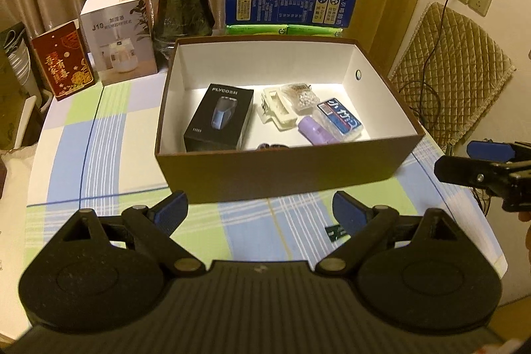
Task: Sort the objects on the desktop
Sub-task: 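Withdraw both tools from the box toward the white bottle and clear cup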
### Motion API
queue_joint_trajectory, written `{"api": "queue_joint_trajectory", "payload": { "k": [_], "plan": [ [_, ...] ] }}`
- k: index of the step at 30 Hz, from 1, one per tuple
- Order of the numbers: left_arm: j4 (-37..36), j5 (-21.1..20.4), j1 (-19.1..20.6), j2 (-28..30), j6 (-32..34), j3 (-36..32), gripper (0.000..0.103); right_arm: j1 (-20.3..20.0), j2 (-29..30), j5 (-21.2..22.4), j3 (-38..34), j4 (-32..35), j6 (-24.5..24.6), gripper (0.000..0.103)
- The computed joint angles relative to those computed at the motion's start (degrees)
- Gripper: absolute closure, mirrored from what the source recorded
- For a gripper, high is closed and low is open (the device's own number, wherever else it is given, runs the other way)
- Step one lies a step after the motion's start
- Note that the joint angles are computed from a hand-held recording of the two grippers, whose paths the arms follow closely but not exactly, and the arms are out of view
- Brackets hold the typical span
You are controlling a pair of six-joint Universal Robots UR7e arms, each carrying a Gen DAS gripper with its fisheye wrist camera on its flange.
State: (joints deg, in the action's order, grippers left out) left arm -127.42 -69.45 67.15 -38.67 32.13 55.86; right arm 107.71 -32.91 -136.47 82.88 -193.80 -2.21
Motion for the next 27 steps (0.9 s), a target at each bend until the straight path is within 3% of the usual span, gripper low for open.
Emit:
{"api": "queue_joint_trajectory", "payload": {
  "k": [27],
  "plan": [
    [-3.9, 2.2, 0.2, -13.0, -0.9, 21.6, 0.011, 2.7, -2.3, -1.3, 12.5, 0.8, 7.2, 0.002]
  ]
}}
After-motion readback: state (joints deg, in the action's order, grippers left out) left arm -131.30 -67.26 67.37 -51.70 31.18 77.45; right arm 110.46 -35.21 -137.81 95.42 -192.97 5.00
